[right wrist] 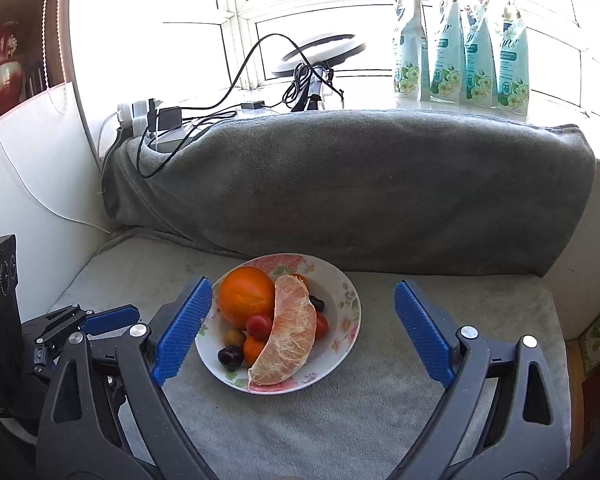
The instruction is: Organize fruits
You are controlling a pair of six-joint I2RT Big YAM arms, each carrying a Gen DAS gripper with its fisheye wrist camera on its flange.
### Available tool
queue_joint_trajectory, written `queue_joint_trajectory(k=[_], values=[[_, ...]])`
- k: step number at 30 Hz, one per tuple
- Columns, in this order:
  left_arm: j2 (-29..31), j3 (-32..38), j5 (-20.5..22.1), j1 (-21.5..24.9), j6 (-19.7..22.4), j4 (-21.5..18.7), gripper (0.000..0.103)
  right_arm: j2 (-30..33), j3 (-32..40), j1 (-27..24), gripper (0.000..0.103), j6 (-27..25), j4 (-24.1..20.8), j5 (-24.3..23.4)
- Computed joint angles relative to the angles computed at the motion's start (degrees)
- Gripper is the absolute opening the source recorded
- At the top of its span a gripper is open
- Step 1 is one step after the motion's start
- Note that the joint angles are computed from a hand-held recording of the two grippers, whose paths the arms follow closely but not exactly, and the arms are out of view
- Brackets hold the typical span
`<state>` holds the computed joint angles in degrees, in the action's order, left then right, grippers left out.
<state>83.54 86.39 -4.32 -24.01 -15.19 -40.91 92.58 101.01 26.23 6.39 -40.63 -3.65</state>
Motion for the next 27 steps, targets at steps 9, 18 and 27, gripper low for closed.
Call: queue_joint_trajectory(k=[9,18,27], values=[[-0.91,-0.45,-3.20,-0.67,0.37,-1.03,0.081,-3.85,-5.27,0.68,0.095,-2.41,1.74,4.02],[-1.40,-0.65,-5.33,-0.95,0.03,-1.39,0.088,-4.71,-6.46,0.80,0.095,-2.96,1.95,4.49],[-1.90,-0.88,-4.69,-0.74,-0.16,-1.71,0.089,-4.92,-6.56,0.91,0.095,-3.30,1.64,4.67]])
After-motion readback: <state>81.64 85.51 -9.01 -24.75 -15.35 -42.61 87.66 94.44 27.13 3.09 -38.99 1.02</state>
